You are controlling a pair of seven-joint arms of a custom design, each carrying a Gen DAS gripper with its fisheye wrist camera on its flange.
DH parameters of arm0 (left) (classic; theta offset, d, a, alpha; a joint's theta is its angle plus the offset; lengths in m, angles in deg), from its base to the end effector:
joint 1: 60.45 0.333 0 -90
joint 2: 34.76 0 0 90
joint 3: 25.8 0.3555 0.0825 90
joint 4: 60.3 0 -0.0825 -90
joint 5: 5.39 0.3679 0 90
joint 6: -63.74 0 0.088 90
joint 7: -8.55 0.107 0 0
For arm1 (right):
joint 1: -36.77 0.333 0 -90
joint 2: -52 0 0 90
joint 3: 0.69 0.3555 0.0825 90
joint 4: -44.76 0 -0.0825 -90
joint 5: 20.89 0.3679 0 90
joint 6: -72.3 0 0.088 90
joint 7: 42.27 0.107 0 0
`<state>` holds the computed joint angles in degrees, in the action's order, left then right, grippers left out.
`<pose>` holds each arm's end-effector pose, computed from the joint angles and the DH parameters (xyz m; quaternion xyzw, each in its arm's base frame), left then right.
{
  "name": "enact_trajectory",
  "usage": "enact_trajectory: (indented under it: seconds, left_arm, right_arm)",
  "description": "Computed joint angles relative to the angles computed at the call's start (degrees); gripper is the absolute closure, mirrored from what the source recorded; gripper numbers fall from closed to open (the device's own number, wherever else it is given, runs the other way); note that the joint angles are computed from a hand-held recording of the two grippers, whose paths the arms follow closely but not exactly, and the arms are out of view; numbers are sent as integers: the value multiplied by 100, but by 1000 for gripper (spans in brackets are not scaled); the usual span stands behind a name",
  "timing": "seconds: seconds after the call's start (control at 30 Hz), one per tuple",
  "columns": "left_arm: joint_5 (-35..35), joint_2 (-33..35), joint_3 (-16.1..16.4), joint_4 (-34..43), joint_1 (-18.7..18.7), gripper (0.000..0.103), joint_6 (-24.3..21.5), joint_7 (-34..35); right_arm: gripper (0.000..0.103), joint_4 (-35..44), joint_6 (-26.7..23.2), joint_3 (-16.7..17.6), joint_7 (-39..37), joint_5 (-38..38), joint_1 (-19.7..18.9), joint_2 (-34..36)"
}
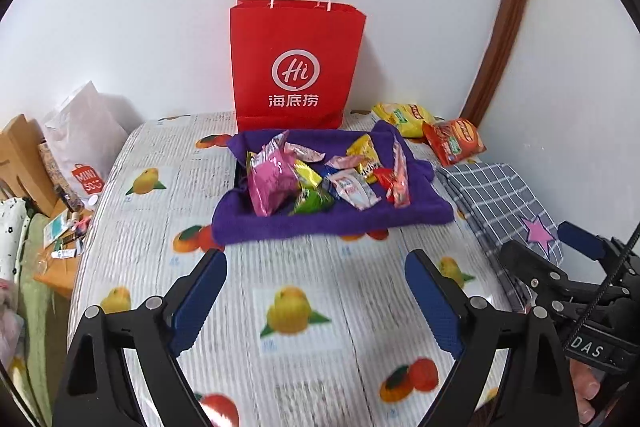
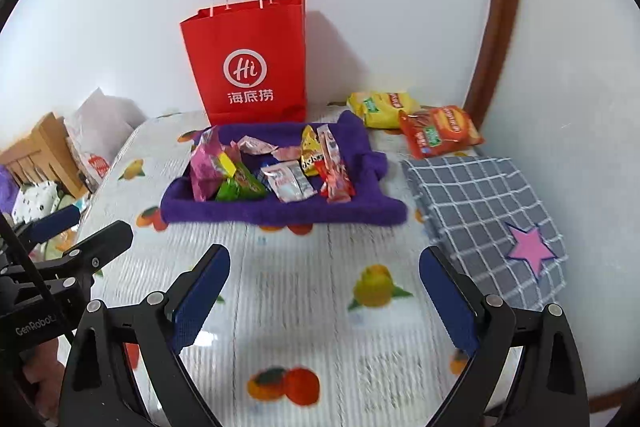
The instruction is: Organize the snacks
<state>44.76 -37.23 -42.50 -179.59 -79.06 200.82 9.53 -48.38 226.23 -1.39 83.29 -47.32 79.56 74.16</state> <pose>0.4545 -0.3168 0.5312 -0.7658 0.5203 -0.2514 0.2824 0.5182 0.4892 0.5168 -0.7929 0.4906 -0.1984 0.3021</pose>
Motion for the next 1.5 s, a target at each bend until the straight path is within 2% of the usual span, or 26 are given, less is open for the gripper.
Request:
enact_trajectory:
  seconds: [0.07, 0.17, 0.37, 0.5, 0.77, 0.9, 1.5]
  left_arm:
    - [101, -95, -115, -62, -99, 13, -208, -176]
    - [171, -233, -280, -147, -258, 13, -505, -397]
    - [169, -458, -499, -284, -484, 13, -860, -600]
    - [210, -536, -587, -289, -573, 13, -1034, -704]
    - [236, -561, -635, -245, -658, 13, -1116, -763]
    - [286, -529, -660, -198, -689, 13, -1201, -760]
    - [304, -525, -638, -201, -728, 12, -1092, -794]
  right_arm:
    - [8, -476, 173, -94, 289, -228, 103, -336]
    - [8, -1013, 357, -43, 641, -484, 68, -716]
    - [8, -1818, 686, 281, 1077, -816, -218, -1255]
    - [8, -2062, 748, 445, 1418, -1151, -356, -1486]
    - [8, -2270, 777, 727, 1798, -1531, -620, -1718]
    - [8, -2322, 759, 819, 1855, -1450, -721, -1758]
    - [8, -2455, 831, 950, 2032, -1595, -867, -1882]
